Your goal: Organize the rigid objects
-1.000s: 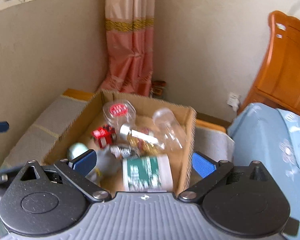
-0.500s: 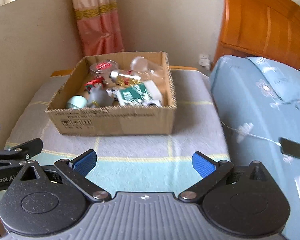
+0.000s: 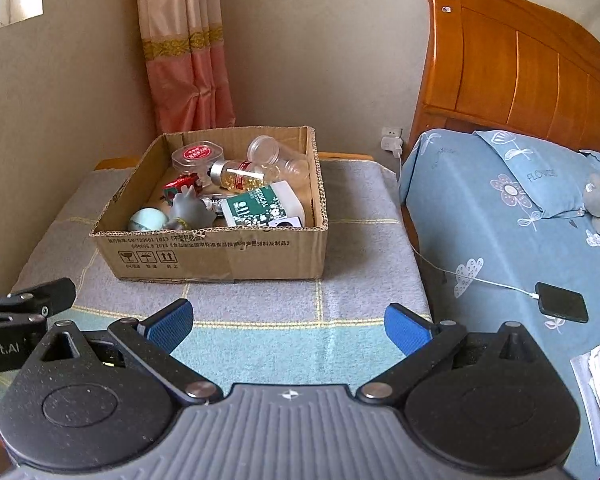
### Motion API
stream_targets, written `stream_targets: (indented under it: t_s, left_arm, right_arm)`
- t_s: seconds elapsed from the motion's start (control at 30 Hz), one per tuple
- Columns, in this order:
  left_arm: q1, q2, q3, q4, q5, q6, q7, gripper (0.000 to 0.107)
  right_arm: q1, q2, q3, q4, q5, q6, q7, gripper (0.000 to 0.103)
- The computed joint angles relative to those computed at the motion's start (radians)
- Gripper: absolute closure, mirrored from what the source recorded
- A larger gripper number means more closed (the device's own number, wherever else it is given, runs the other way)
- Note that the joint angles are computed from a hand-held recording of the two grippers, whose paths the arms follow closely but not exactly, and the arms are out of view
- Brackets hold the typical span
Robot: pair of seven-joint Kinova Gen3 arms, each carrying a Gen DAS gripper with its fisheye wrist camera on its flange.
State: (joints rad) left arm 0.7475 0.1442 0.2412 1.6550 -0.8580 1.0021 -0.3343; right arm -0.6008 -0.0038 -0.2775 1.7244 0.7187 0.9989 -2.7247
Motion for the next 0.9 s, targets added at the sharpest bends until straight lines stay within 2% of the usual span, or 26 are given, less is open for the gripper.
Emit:
stream_targets:
  t_s: [0.9]
  left_arm:
    - [0.024,0.007,0.005,-0.012,-0.03,0.043,0.023,0.008]
  right_arm:
    - [-0.006,-0.004,-0.007,0.005,0.025,0.0,-0.028,0.0]
